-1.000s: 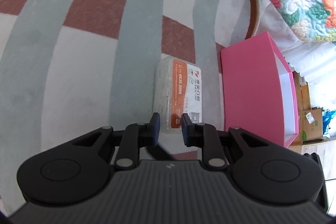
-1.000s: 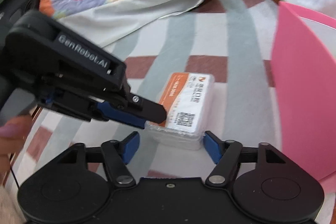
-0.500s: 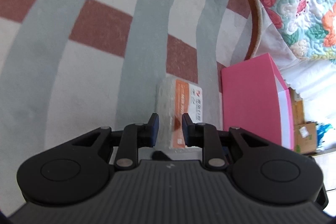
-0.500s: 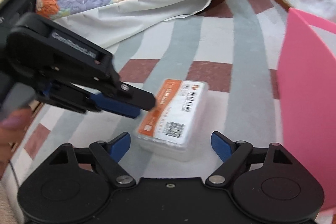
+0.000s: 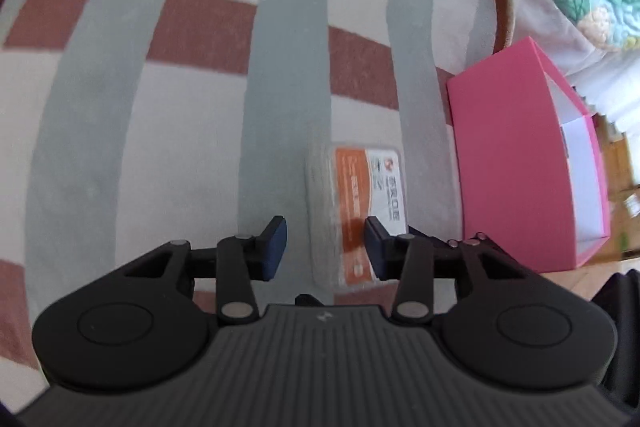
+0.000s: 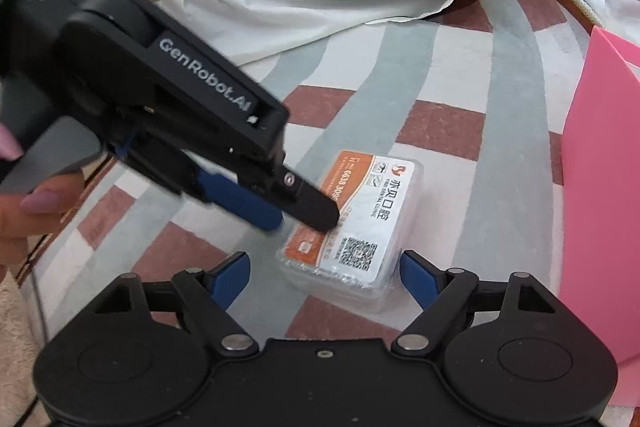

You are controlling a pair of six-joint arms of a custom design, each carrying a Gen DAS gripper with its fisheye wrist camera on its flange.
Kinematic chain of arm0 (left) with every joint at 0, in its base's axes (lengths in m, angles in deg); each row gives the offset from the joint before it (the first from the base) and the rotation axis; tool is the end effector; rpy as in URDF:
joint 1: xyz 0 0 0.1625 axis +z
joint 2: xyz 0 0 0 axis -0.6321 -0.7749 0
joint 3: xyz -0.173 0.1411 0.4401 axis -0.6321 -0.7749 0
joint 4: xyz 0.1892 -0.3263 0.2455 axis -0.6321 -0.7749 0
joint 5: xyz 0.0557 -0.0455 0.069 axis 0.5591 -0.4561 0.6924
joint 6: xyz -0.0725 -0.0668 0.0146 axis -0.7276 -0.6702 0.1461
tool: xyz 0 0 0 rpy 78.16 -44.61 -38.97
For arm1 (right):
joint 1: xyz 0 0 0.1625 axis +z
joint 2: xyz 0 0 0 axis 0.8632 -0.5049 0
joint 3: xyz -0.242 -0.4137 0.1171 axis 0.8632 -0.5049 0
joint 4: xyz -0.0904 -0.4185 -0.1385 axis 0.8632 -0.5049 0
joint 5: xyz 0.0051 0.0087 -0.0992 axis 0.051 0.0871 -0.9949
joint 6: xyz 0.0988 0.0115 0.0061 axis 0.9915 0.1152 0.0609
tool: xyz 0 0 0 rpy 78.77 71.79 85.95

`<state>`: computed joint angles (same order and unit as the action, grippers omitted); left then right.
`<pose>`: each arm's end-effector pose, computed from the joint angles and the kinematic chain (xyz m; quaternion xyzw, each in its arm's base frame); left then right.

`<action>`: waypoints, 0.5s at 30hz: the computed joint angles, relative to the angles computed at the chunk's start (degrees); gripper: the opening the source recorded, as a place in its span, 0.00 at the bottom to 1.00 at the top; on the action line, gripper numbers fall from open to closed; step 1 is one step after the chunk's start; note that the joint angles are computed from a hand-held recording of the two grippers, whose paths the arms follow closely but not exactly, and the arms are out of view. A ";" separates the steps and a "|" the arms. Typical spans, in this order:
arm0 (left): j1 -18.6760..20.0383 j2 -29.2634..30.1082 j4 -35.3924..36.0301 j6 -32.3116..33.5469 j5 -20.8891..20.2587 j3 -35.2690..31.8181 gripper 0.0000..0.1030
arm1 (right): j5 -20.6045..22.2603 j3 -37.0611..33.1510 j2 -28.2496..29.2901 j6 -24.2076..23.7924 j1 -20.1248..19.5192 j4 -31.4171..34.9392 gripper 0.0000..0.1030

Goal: Organize objects
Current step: 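Lift the clear box with the left tool and carry it over the pink box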

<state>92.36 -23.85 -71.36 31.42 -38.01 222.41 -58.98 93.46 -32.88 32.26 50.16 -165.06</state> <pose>-0.0774 -0.4331 0.2507 -0.1965 0.9154 -0.3024 0.1789 0.2958 -0.4585 0.0157 0.5266 -0.8451 0.0626 0.0678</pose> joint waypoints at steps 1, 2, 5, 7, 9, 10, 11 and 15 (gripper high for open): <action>0.10 0.40 -1.43 0.33 0.13 0.26 0.39 | -0.53 -0.13 0.37 0.34 0.22 -0.71 0.82; 0.35 0.75 -3.51 0.81 0.13 0.78 0.40 | -0.94 -0.28 0.56 0.83 0.34 -1.00 0.82; 0.69 1.94 -9.09 1.49 0.00 2.21 0.40 | -1.94 -0.48 0.84 2.45 0.49 -1.66 0.74; 0.51 2.97 -11.62 2.18 0.30 2.50 0.35 | -2.26 -0.06 0.78 3.11 0.67 -2.53 0.70; -0.66 3.45 -11.67 1.48 1.79 2.81 0.36 | -3.30 0.91 0.95 3.57 1.03 -4.93 0.70; -1.47 3.76 -12.02 1.12 2.69 3.30 0.36 | -3.49 1.30 0.95 3.34 1.07 -5.64 0.70; -2.19 3.83 -12.72 0.57 3.31 3.99 0.37 | -3.62 1.55 0.85 2.96 1.04 -5.78 0.70; -2.74 4.16 -14.93 0.03 3.84 4.94 0.36 | -5.04 1.76 1.23 -1.26 1.39 -6.29 0.70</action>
